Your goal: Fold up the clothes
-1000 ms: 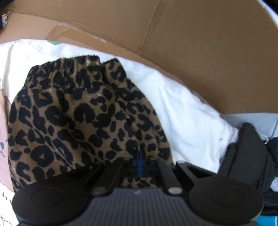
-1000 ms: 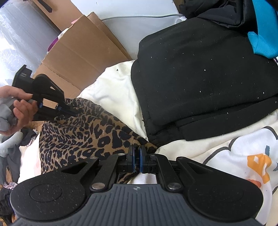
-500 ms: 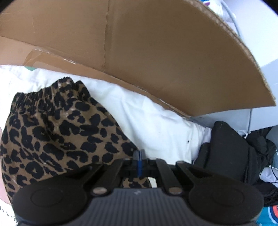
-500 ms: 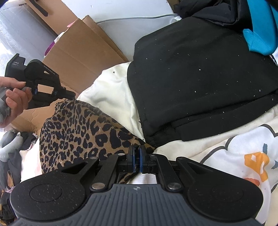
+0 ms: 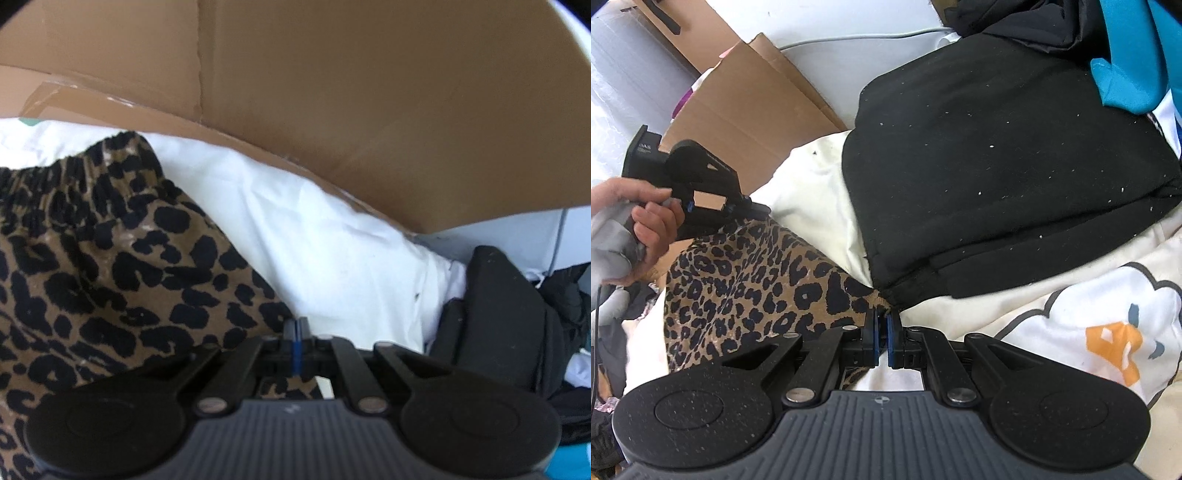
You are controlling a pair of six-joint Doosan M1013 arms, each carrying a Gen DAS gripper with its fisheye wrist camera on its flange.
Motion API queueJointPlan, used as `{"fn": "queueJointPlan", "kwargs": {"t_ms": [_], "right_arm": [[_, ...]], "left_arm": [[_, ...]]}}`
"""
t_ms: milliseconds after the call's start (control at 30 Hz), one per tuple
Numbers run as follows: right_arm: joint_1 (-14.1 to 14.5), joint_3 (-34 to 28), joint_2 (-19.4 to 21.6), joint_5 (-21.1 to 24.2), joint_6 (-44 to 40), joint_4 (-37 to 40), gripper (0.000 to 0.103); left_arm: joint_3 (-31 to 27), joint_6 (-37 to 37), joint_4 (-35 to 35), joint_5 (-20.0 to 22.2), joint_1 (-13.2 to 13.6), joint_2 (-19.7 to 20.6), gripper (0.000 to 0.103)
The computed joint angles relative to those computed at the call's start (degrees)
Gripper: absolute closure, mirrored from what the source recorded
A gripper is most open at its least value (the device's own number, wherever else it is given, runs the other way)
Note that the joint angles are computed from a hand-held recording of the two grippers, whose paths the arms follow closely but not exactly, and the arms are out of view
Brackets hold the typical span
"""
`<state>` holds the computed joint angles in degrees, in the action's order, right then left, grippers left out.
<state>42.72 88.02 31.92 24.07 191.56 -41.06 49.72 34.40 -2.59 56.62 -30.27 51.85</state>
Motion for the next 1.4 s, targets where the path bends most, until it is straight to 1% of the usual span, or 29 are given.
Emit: {"fn": "queueJointPlan", "kwargs": {"t_ms": [100,167,200,233,267,433,500,600,700,833,933,1000,1067,1133,1300,1400], "right_arm": [[-0.25,0.07,-0.18,-0.31,-2.88,3.56,0.1],[-0.32,0.26,-0.51,-0.24,-2.88,4.85,0.097],[-0.32,0.45,-0.71,-0.17,-1.94,4.34,0.096],[-0.23,0.54,-0.89,0.15,-0.86,3.12,0.096],[-0.12,0.52,-1.03,0.61,-0.07,1.94,0.096],[0.57,0.45,-1.61,2.8,4.95,-5.42,0.096],[0.74,0.41,-1.68,2.95,7.11,-8.4,0.096],[0.72,-0.17,-1.29,2.22,6.93,-9.12,0.096],[0.71,-0.84,-0.69,0.78,4.42,-7.62,0.096],[0.54,-2.29,0.38,-0.21,-3.69,-0.93,0.096],[0.43,-3.34,1.32,0.22,-9.79,4.64,0.096],[0.32,-3.56,1.69,0.77,-11.69,6.91,0.095],[0.23,-3.51,1.89,0.9,-12.07,7.94,0.093],[0.16,-3.77,2.08,1.3,-13.49,8.8,0.094],[-0.02,-4.11,2.32,2.41,-14.54,9.38,0.099],[-0.07,-4.21,2.36,3.08,-14.45,9.46,0.099]], "left_arm": [[-0.06,2.58,-0.81,0.34,0.13,0.17,0.102],[-0.24,5.85,-1.76,0.76,0.32,-0.13,0.097],[-0.27,7.46,-2.36,0.99,0.48,-0.4,0.095],[-0.1,8.37,-2.47,1.04,0.65,-0.87,0.09],[0.11,8.82,-2.05,1.15,0.85,-1.44,0.088],[1.42,7.42,2.36,1.95,2.22,-4.38,0.087],[1.81,6.24,4.44,2.91,2.71,-5.21,0.087],[1.92,5.26,5.88,4.72,3.2,-5.7,0.087],[1.94,5.75,5.47,6.63,3.51,-5.65,0.087],[1.34,7.33,4.1,10.41,3.68,-4.64,0.087],[1.3,7.13,3.74,10.79,3.69,-3.91,0.087],[0.91,7.73,4.08,11.07,3.68,-3.33,0.087],[0.39,7.85,4.11,10.81,3.71,-2.52,0.087],[0.16,7.39,4.03,10.04,3.83,-1.99,0.087],[-0.27,7.17,4.06,8.18,3.97,-1.21,0.088],[0.1,8.11,4.0,6.62,4.02,-1.1,0.091]]}}
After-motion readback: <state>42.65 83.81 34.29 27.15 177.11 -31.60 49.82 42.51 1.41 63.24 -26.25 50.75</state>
